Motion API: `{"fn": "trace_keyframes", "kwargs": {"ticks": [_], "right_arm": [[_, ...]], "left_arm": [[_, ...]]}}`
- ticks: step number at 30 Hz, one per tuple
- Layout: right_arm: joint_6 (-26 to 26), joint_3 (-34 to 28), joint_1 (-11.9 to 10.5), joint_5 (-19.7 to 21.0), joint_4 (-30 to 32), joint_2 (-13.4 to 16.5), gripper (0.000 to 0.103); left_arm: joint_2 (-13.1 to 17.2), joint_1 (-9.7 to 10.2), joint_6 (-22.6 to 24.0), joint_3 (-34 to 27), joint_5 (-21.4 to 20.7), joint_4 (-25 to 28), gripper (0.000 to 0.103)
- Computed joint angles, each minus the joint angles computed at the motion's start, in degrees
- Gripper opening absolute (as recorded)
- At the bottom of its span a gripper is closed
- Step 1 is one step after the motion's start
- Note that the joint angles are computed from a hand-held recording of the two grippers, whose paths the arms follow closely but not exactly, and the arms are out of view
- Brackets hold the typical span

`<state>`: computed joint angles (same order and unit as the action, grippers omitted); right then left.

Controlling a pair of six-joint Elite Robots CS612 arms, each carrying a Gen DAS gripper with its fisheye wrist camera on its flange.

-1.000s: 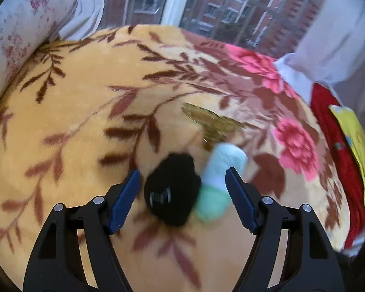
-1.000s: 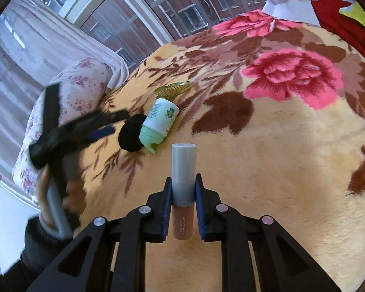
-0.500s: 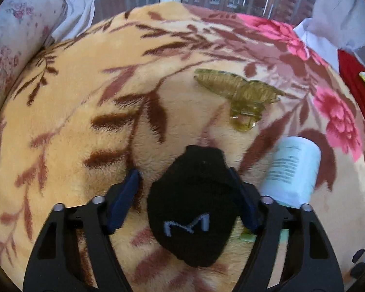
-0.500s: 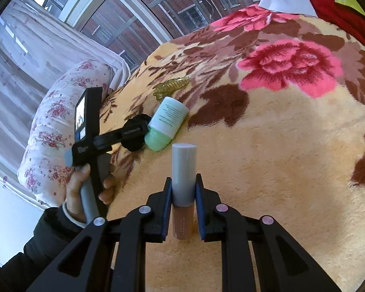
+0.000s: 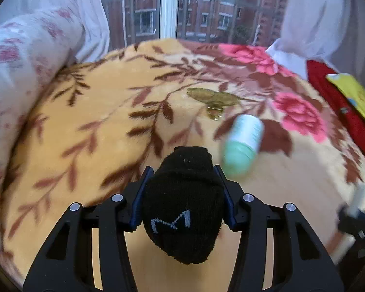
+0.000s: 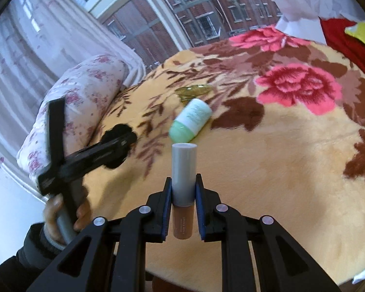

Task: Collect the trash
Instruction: 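Carry lip gloss and black pouch over the orange bin and open both tools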

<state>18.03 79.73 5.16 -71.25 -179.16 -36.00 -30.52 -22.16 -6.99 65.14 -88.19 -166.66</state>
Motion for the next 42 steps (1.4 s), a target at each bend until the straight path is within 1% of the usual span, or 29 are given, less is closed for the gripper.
{"fn": "trace_keyframes", "kwargs": {"ticks": [1, 2, 3, 4, 7, 10, 12, 14, 16, 17, 19, 22, 24, 26, 28, 31, 37, 42], "right_arm": [[-0.2, 0.8, 0.2, 0.2, -0.6, -0.5, 0.018], [-0.4, 1.7, 0.5, 0.2, -1.4, -1.0, 0.018], [-0.7, 2.4, 0.7, 0.2, -1.9, -1.3, 0.018], [-1.3, 3.7, 1.1, 0.2, -2.8, -2.0, 0.018], [-2.5, 7.1, 2.1, 0.3, -5.4, -3.5, 0.018], [-3.8, 10.3, 3.2, 0.0, -7.3, -4.8, 0.018], [-5.6, 13.1, 4.1, -0.1, -9.1, -5.8, 0.018], [-6.9, 15.3, 4.9, -1.0, -10.1, -6.4, 0.018], [-7.8, 17.4, 5.5, -0.4, -10.3, -6.7, 0.018], [-7.8, 18.2, 5.7, -0.3, -10.3, -6.6, 0.018], [-7.5, 19.3, 5.9, -0.4, -9.3, -6.3, 0.018], [-7.5, 19.4, 6.6, -3.6, -7.4, -5.3, 0.018], [-7.0, 19.1, 6.8, -4.1, -6.0, -4.6, 0.018], [-5.7, 18.5, 6.4, -2.9, -4.1, -3.7, 0.018], [-4.7, 17.6, 6.1, -2.0, -2.4, -2.9, 0.018], [-4.6, 16.3, 6.0, -1.9, 1.3, -2.1, 0.018], [-4.4, 14.3, 5.9, -0.8, 5.7, -0.7, 0.018], [-3.7, 13.9, 5.8, -0.5, 6.9, -0.2, 0.018]], "left_arm": [[-1.6, -0.15, 0.4, 2.9, 0.5, -2.2, 0.049], [-3.7, -0.34, 1.0, 7.1, 0.9, -5.6, 0.049], [-4.8, -0.41, 1.3, 9.3, 1.1, -7.3, 0.049], [-6.5, -0.62, 2.0, 12.9, 1.6, -10.0, 0.049], [-9.8, -1.15, 2.3, 20.2, 2.4, -15.0, 0.049], [-12.1, -1.50, 1.3, 26.1, 2.6, -18.3, 0.049], [-12.9, -1.47, 0.6, 29.0, 1.6, -19.7, 0.049], [-13.2, -1.54, 0.2, 31.4, 0.9, -20.9, 0.049], [-13.1, -1.75, 0.5, 33.5, 0.0, -21.6, 0.049], [-13.0, -1.95, 0.6, 34.1, -0.1, -21.5, 0.049], [-12.4, -2.06, 0.8, 34.4, -0.5, -19.6, 0.049], [-10.6, -1.85, -0.2, 33.2, -1.6, -15.2, 0.049], [-9.6, -2.01, 0.1, 32.4, -1.0, -13.1, 0.049], [-8.6, -1.97, 0.2, 31.4, -2.4, -10.5, 0.049], [-7.9, -2.08, 0.3, 30.7, -2.6, -8.4, 0.049], [-7.0, -2.14, 0.6, 29.4, -2.8, -5.7, 0.049], [-6.2, -1.95, -0.2, 28.0, -3.2, -2.6, 0.049], [-5.8, -1.97, -0.4, 27.7, -3.4, -1.6, 0.049]]}}
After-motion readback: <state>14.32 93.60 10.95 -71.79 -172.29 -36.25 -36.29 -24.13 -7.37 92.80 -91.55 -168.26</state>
